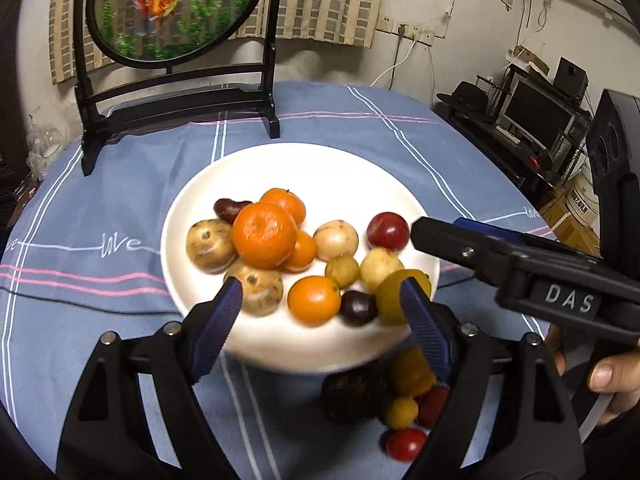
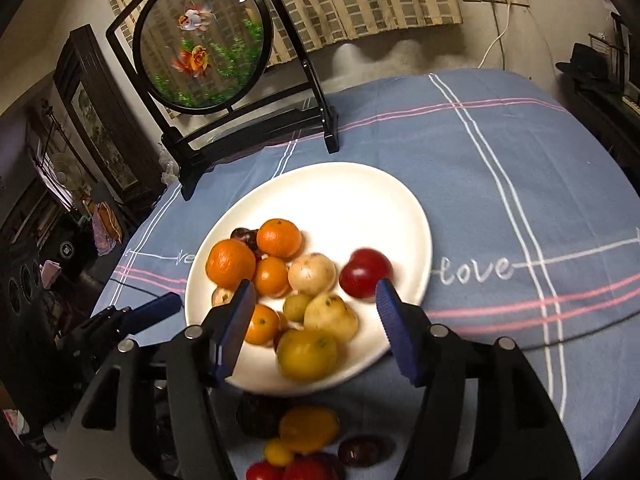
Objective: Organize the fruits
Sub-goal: 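Place the citrus on the plate with the left gripper while the right places its yellow fruit, then grasp the red tomato with the left gripper while the right grasps the large red plum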
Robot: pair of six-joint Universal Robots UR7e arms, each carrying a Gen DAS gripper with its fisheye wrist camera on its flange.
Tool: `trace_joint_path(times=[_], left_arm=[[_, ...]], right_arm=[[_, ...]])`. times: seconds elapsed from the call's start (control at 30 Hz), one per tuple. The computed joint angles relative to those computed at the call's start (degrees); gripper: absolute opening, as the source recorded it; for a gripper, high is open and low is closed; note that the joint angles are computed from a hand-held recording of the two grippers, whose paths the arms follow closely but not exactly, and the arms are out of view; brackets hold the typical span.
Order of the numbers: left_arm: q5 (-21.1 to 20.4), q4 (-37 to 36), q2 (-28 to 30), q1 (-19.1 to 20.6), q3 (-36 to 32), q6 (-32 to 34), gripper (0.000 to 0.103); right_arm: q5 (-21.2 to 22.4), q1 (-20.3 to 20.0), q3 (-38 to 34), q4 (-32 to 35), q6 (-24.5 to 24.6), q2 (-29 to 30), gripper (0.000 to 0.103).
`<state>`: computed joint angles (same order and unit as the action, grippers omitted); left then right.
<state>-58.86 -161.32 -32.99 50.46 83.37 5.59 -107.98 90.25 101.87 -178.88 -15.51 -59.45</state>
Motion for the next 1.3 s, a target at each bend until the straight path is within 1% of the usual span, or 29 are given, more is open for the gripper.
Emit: trace_joint_path(times=[0.13, 0.27, 0.37, 0.43, 0.57, 0.67, 0.87, 1.07, 1.2, 1.3], left_arm=[[0.91, -2.81, -2.81, -0.82, 5.25, 0.29, 0.087], [1.58, -4.66, -5.15, -1.45, 9.51, 0.41, 0.090], [2.78, -6.36, -6.84, -1.80, 13.05, -0.02, 0.091], [3.75, -7.67, -7.83, -2.02, 15.40, -0.37, 0.091], [5.28, -8.04, -9.56, -2.14, 18.80, -1.75, 0.091], [5.49, -7.65, -10.85, -2.03, 20.66, -3.31, 0.091], [6.13, -8.86, -12.30, -2.50, 24.20, -4.71, 0.092], [5.67, -8.14, -12.34, -2.52, 25.93, -5.82, 0.092], [5.29, -7.28, -11.88, -2.23, 25.93, -5.88, 0.092], [4.07, -5.87, -11.95, -1.63, 25.56, -6.94, 0.092]], right_arm=[[-1.19, 0.17, 3.41, -2.20, -0.03, -1.71, 0.065], [-1.25, -0.34, 8.32, -4.79, 1.02, -4.25, 0.065], [-1.74, -0.62, 11.64, -6.15, 1.40, -5.68, 0.065], [-2.75, -0.42, 13.42, -7.63, 0.90, -6.05, 0.065], [-4.74, -0.05, 17.52, -11.63, -1.01, -6.74, 0.065], [-6.25, 0.12, 19.68, -12.91, -1.96, -7.27, 0.066], [-10.20, 0.80, 21.71, -15.36, -3.82, -6.86, 0.066], [-12.80, 1.97, 22.18, -17.19, -6.20, -5.45, 0.066], [-12.17, 2.19, 21.76, -16.29, -7.92, -4.69, 0.066], [-11.77, 2.30, 20.82, -15.55, -8.99, -3.72, 0.066]])
